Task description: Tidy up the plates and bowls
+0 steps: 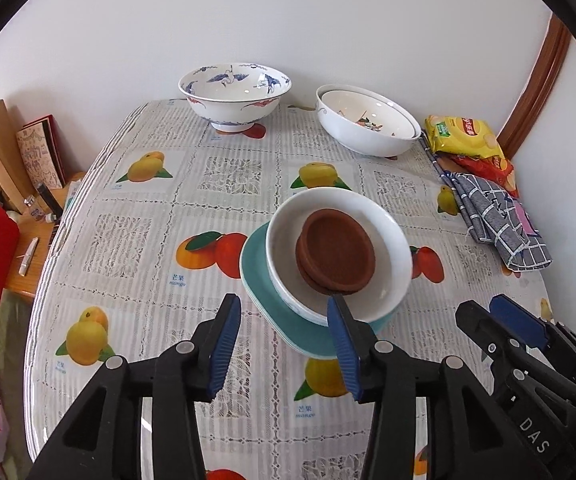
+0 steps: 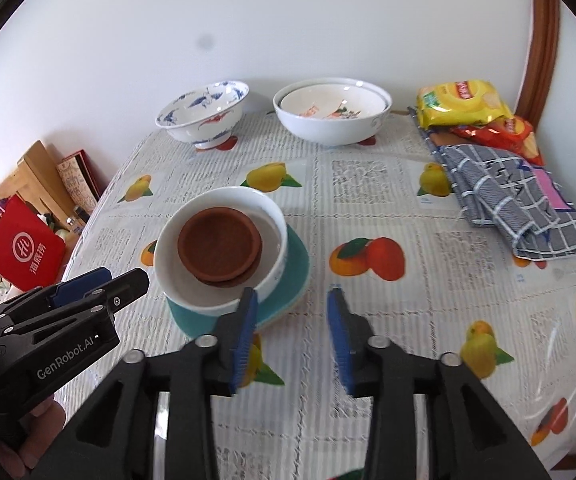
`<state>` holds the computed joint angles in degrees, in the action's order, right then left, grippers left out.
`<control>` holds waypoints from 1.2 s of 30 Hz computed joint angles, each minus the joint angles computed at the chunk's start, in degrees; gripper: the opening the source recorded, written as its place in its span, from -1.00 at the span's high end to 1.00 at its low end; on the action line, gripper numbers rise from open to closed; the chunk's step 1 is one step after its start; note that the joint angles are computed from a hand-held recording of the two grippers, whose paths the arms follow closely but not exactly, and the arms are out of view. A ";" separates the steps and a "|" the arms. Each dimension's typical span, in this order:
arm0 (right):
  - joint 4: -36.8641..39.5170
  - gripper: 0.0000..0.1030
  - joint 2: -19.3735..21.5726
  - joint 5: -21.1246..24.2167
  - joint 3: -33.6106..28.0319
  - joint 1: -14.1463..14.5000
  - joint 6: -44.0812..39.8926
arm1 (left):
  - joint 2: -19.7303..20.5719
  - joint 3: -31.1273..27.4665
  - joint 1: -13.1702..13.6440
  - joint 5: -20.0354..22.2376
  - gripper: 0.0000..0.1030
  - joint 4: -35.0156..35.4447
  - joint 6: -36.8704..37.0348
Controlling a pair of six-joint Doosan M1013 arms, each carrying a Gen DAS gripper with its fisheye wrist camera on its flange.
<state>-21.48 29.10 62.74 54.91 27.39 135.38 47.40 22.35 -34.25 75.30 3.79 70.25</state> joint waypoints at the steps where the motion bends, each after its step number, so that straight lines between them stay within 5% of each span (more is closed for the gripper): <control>1: -1.04 0.08 -0.86 -0.35 1.09 0.22 1.03 | -1.04 1.69 -0.41 -1.12 0.06 0.68 -0.01; 14: -8.01 -0.10 -9.73 0.15 11.74 1.77 9.32 | -11.02 17.68 -5.79 -12.90 -0.32 9.94 -3.18; 17: -10.73 -0.44 -11.94 -0.40 14.85 2.35 12.43 | -12.78 20.67 -6.98 -15.18 -0.42 12.62 -4.64; 23: -16.50 -0.75 -15.54 0.47 19.70 3.93 18.73 | -15.19 24.38 -8.66 -17.05 -0.61 15.14 -7.03; 36: -19.37 -0.80 -18.14 2.29 22.71 5.82 21.36 | -17.23 27.21 -10.41 -17.54 -0.62 17.75 -9.14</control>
<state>-40.85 10.95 65.03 77.62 33.21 156.74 30.17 49.57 -44.65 57.76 21.53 61.11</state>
